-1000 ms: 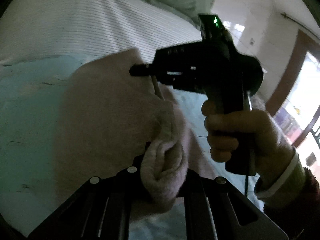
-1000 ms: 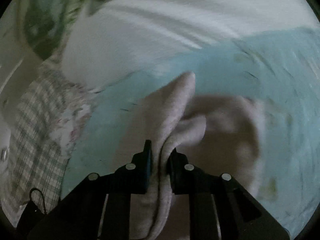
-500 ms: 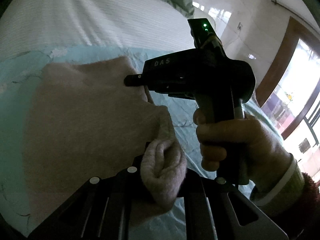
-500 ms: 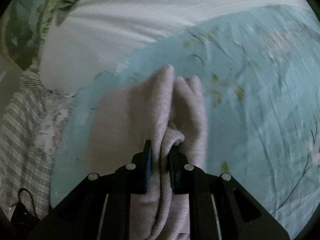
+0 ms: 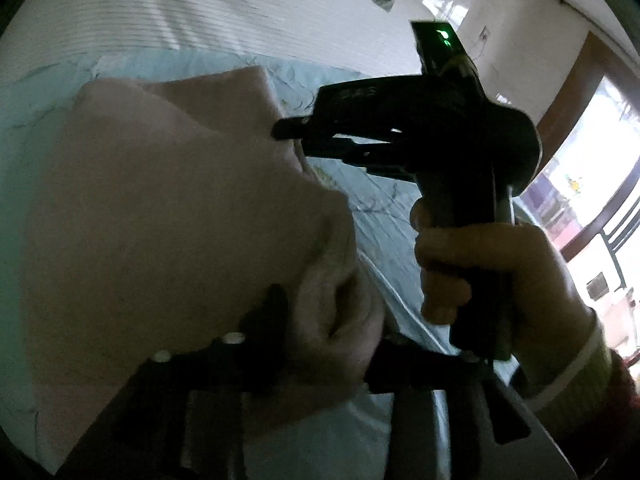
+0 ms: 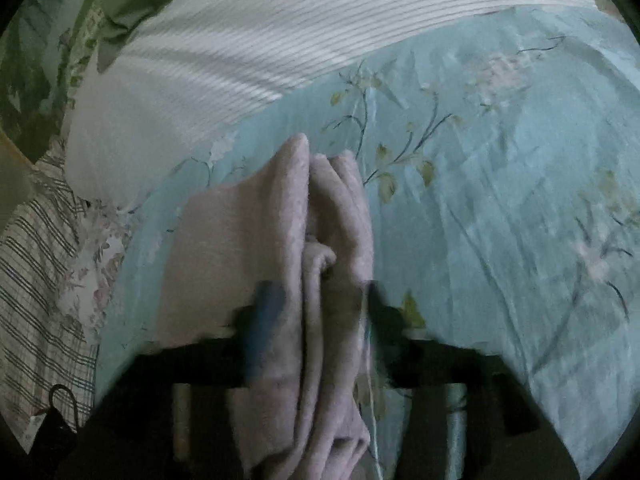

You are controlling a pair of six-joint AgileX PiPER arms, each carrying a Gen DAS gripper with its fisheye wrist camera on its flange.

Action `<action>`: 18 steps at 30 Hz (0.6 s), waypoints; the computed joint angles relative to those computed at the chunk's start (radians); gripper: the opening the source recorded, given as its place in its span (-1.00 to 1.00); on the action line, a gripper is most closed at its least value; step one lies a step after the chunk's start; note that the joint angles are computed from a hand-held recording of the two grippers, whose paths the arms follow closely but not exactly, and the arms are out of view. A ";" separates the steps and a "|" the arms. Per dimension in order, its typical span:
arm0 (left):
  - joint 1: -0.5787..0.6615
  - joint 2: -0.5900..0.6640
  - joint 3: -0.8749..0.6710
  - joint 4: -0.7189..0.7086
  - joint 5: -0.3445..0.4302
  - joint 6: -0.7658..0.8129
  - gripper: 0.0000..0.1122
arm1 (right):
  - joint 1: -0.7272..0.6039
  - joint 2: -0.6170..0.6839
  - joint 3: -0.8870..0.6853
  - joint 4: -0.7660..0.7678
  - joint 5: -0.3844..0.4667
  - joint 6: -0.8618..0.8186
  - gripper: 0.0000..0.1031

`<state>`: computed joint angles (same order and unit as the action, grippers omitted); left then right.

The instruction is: Fold small clothes

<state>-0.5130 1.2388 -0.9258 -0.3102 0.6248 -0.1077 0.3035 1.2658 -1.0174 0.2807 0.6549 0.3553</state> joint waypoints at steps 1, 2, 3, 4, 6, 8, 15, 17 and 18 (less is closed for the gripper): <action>0.009 -0.029 0.014 0.001 0.010 0.003 0.03 | 0.007 -0.028 0.019 -0.018 -0.007 0.028 0.67; 0.021 -0.073 0.035 0.006 0.024 0.001 0.16 | 0.011 -0.056 0.040 -0.027 -0.016 0.047 0.69; 0.042 -0.116 0.054 -0.009 0.044 0.016 0.20 | 0.010 -0.084 0.062 -0.016 -0.020 0.047 0.69; 0.083 -0.148 0.065 -0.049 0.071 0.060 0.26 | 0.008 -0.102 0.078 0.003 -0.016 0.040 0.69; 0.175 -0.231 0.084 -0.086 0.139 0.109 0.40 | 0.002 -0.132 0.111 0.059 -0.008 0.009 0.69; 0.303 -0.286 0.089 -0.102 0.202 0.161 0.47 | 0.001 -0.151 0.139 0.114 -0.001 -0.032 0.69; 0.696 -0.201 0.076 -0.278 0.330 0.404 0.47 | 0.029 -0.120 0.151 0.150 0.010 -0.084 0.69; 0.748 -0.155 0.069 -0.324 0.338 0.451 0.47 | 0.033 -0.100 0.141 0.146 0.014 -0.094 0.69; 0.751 -0.138 0.064 -0.332 0.335 0.456 0.47 | 0.035 -0.089 0.139 0.152 0.011 -0.107 0.71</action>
